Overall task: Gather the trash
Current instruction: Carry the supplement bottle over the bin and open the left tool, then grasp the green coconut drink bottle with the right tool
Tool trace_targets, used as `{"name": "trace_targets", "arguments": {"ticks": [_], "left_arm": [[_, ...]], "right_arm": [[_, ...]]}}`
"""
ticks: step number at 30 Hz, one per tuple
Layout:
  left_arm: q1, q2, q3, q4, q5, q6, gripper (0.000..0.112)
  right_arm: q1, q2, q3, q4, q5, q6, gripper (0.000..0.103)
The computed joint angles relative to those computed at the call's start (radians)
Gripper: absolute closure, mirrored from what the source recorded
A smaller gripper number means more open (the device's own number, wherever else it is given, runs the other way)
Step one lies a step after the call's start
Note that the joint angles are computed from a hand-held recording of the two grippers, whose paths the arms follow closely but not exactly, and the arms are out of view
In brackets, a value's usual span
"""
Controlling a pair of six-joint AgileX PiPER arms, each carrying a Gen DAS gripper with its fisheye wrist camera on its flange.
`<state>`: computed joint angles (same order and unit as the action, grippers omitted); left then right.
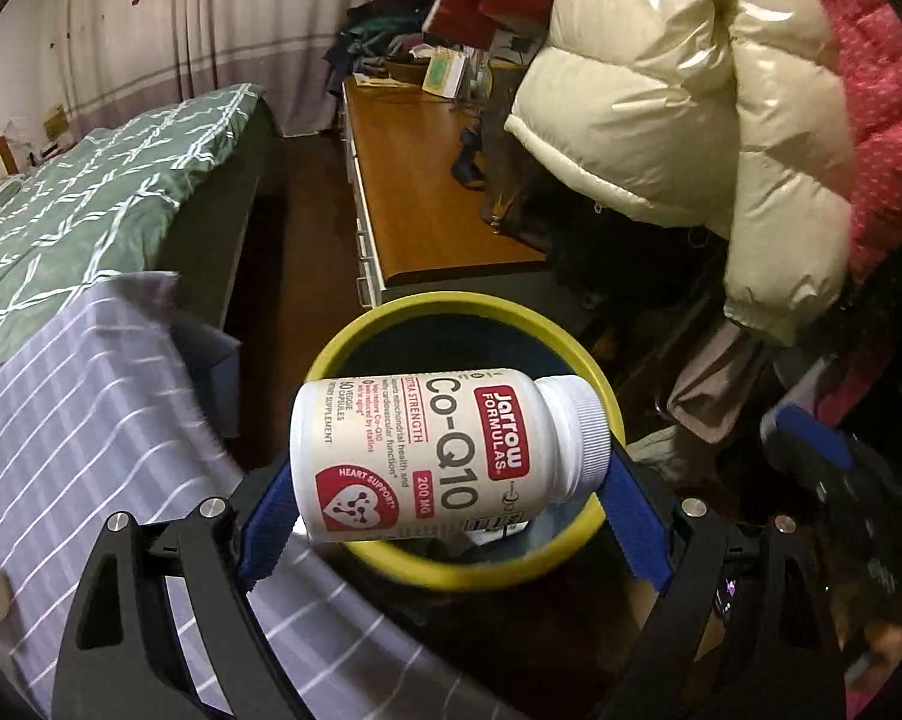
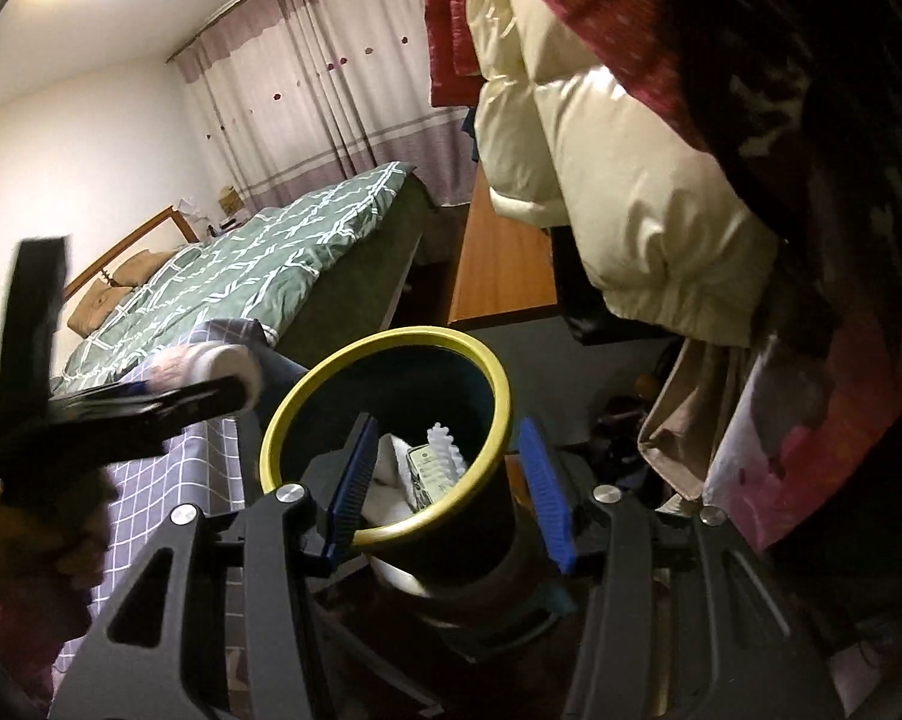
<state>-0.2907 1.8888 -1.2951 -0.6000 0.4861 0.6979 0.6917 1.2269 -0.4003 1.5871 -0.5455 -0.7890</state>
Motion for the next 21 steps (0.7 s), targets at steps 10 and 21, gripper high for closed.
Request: {"name": "trace_targets", "arguments": {"ticks": [10, 21], "left_arm": [[0.005, 0.023, -0.026, -0.033, -0.010, -0.011, 0.014], [0.374, -0.394, 0.355, -0.443, 0.102, 0.477, 0.014]], "right_arm": [[-0.021, 0.000, 0.013, -0.028, 0.021, 0.030, 0.056], [0.072, 0.123, -0.084, -0.002, 0.024, 0.002, 0.055]]}}
